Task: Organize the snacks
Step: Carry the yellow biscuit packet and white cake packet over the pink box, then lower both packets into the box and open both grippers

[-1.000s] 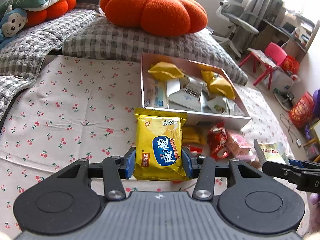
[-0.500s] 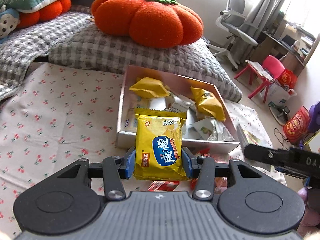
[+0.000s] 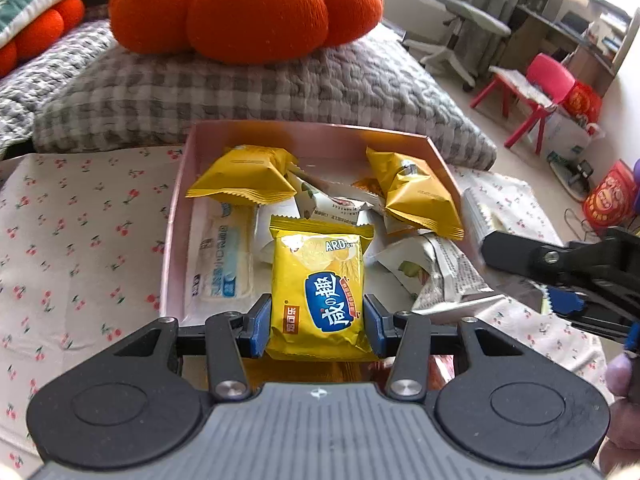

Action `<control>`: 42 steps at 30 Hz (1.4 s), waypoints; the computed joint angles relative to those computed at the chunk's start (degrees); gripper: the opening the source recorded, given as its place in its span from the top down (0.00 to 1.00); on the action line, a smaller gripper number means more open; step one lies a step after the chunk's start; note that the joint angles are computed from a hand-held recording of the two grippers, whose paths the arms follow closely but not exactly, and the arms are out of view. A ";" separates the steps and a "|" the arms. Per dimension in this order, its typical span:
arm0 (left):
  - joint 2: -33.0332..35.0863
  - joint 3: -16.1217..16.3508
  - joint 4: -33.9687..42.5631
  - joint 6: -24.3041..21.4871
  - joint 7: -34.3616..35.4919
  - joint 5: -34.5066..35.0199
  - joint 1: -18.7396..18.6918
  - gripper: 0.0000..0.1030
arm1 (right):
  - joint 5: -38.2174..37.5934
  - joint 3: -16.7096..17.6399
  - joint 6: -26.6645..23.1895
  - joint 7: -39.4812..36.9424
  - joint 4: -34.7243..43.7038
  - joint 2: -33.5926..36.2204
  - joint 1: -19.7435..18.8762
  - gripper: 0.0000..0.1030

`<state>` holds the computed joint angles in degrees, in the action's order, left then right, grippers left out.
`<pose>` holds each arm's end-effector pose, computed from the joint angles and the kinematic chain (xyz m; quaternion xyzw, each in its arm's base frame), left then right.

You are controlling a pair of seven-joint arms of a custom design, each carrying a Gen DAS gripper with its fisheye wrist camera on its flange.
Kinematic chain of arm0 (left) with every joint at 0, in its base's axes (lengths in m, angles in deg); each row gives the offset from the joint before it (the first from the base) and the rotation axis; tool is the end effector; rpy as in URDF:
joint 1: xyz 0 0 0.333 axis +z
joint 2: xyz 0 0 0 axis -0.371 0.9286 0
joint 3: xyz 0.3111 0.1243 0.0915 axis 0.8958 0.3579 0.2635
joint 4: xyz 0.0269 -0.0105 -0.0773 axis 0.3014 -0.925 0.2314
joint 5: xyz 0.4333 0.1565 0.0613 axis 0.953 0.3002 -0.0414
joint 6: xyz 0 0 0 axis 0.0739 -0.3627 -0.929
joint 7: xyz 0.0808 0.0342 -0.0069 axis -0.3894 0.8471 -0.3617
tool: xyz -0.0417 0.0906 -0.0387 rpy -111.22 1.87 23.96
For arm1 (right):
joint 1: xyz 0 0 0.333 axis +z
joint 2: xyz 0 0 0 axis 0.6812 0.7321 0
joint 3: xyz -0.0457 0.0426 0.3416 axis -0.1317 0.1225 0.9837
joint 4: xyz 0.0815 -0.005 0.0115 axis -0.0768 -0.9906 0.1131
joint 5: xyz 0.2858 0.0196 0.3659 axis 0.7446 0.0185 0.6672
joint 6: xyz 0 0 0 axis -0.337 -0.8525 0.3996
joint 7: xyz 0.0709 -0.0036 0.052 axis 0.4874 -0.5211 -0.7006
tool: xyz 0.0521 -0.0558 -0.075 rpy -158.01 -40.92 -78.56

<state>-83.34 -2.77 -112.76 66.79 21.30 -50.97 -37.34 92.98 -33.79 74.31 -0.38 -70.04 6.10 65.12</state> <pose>0.4887 -0.3269 0.4551 -0.7570 0.5768 -0.2536 0.1732 0.5583 0.2466 0.4583 -0.6466 0.6191 0.0553 0.4422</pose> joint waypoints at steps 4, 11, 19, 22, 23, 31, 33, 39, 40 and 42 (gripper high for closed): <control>2.53 0.45 2.18 0.07 0.57 0.95 0.50 0.59 | 2.30 -0.17 -0.14 -1.12 1.03 1.57 -0.35 0.34; 5.75 1.25 4.41 -0.96 -2.42 4.70 0.69 0.60 | 2.23 0.64 0.07 -0.29 1.60 3.27 -0.93 0.34; 4.30 1.56 2.92 -1.92 -8.88 12.48 0.88 0.62 | 2.94 1.46 0.89 -1.33 2.36 4.23 -0.71 0.33; 2.90 1.56 1.20 -0.33 -9.12 12.66 1.21 0.62 | 3.09 1.74 1.26 -1.55 2.56 4.46 -0.53 0.33; 2.47 1.49 0.66 0.32 -9.34 12.96 1.39 0.62 | 3.30 1.83 1.26 -1.83 2.59 4.44 -0.46 0.32; -0.01 0.42 -1.27 0.46 -9.31 13.82 2.08 0.52 | 6.88 1.80 1.25 -5.28 2.46 3.40 -0.10 0.21; -0.54 0.24 -1.62 0.47 -8.61 13.34 2.05 0.50 | 6.30 1.61 1.01 -5.02 2.24 3.03 -0.13 0.21; -2.18 -0.59 -2.67 -0.37 -8.20 12.13 1.86 0.43 | 3.67 1.09 1.16 -4.26 0.83 1.20 -0.05 0.20; -2.51 -0.76 -2.86 -0.62 -8.34 11.93 1.80 0.42 | 3.29 0.98 1.20 -4.33 0.55 0.84 0.00 0.19; -3.13 -1.08 -3.25 -0.77 -8.83 11.64 1.69 0.39 | 1.50 0.77 1.21 -3.54 -0.13 -0.02 0.04 0.16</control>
